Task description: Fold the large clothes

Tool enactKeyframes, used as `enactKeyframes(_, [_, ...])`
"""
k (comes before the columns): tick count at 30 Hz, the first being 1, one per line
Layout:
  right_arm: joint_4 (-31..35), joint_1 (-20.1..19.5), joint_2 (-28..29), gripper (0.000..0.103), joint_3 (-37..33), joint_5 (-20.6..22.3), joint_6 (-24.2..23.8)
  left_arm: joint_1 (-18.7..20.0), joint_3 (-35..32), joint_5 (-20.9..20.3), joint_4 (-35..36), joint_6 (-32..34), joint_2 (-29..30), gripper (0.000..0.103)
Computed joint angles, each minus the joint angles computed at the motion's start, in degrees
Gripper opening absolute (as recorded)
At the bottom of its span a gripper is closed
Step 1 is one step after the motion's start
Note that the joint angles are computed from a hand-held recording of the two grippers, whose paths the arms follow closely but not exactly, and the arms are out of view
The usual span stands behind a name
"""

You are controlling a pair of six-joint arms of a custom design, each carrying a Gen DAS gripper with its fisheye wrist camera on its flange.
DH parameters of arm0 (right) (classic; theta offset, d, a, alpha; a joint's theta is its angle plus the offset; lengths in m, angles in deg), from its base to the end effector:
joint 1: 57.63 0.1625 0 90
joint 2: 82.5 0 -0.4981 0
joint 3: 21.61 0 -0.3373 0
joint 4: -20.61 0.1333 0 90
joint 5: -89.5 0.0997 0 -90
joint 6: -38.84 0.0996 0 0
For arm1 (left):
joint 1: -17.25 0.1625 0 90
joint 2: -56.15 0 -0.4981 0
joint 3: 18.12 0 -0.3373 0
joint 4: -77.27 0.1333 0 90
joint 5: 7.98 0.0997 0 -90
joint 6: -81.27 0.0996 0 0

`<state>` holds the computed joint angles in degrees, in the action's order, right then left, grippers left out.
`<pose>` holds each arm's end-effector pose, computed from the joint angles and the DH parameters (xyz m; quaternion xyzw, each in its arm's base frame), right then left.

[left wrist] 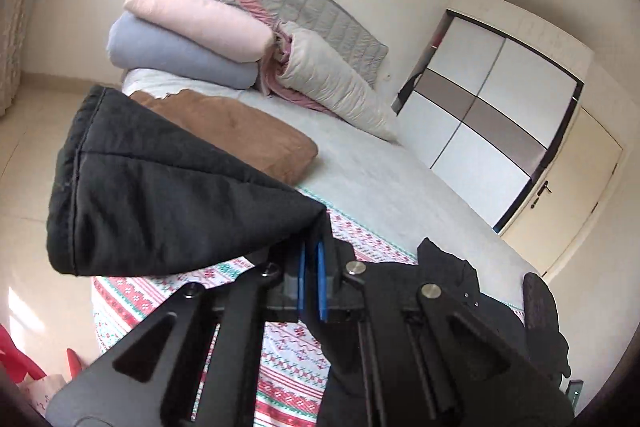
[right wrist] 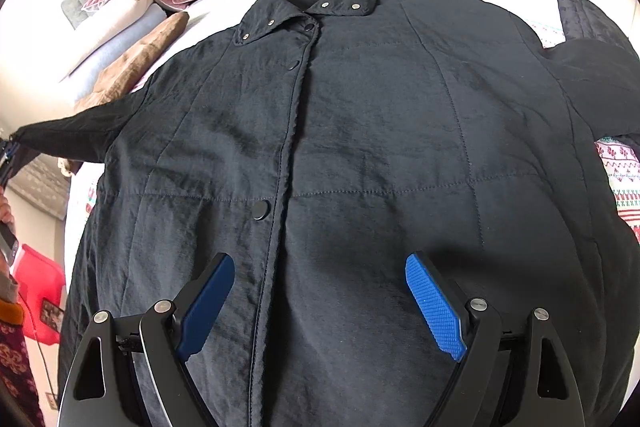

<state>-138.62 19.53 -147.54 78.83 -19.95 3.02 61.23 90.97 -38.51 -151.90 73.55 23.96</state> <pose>-0.0402 -0.6270 0.3962 0.1397 -0.9339 0.1947 0.2654 -0.2718 -0.5668 0.1640 0.0016 0.7862 -0.5924 0.1758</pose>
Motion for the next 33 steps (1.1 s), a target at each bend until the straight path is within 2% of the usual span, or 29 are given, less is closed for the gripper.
enactKeyframes(8, [1.3,-0.2,-0.1,0.089,-0.5,0.8,0.7,-2.4,-10.0,-10.0,16.1,7.0,2.1,0.006])
enactKeyframes(12, [1.7,-0.3,-0.1,0.089,-0.8,1.1,1.2,-2.5,-15.3,-14.7,26.1,7.0,4.4,0.006])
enactKeyframes(17, [2.3,-0.4,-0.1,0.089,-1.1,1.5,2.1,-2.2,-18.9,-20.7,37.7,5.2,7.0,0.007])
enactKeyframes(19, [2.5,-0.4,-0.1,0.089,-1.2,1.6,2.3,-1.4,-20.1,-24.8,44.2,3.4,7.5,0.014])
enactKeyframes(20, [2.7,-0.4,-0.1,0.089,-1.2,1.7,2.4,-0.8,-20.2,-27.5,46.2,2.4,7.5,0.022])
enactKeyframes(21, [2.8,-0.4,-0.2,0.089,-1.3,1.9,2.5,-0.1,-19.7,-30.2,47.2,1.5,7.3,0.032])
enactKeyframes(23, [3.6,-0.7,-0.4,0.089,-1.6,2.4,2.5,0.7,-17.8,-32.8,45.9,-0.2,6.6,0.04])
enactKeyframes(27, [5.7,-1.3,-0.9,0.089,-2.4,3.7,3.6,2.7,-11.7,-32.2,39.4,-5.3,3.1,0.04])
enactKeyframes(31, [10.2,-1.5,-2.2,0.089,-3.5,5.0,5.9,4.4,-8.4,-26.5,43.7,-11.8,-0.5,0.04])
enactKeyframes(33, [14.0,-1.7,-3.1,0.089,-4.5,7.6,7.3,4.7,-8.8,-23.9,46.4,-13.3,-0.4,0.038])
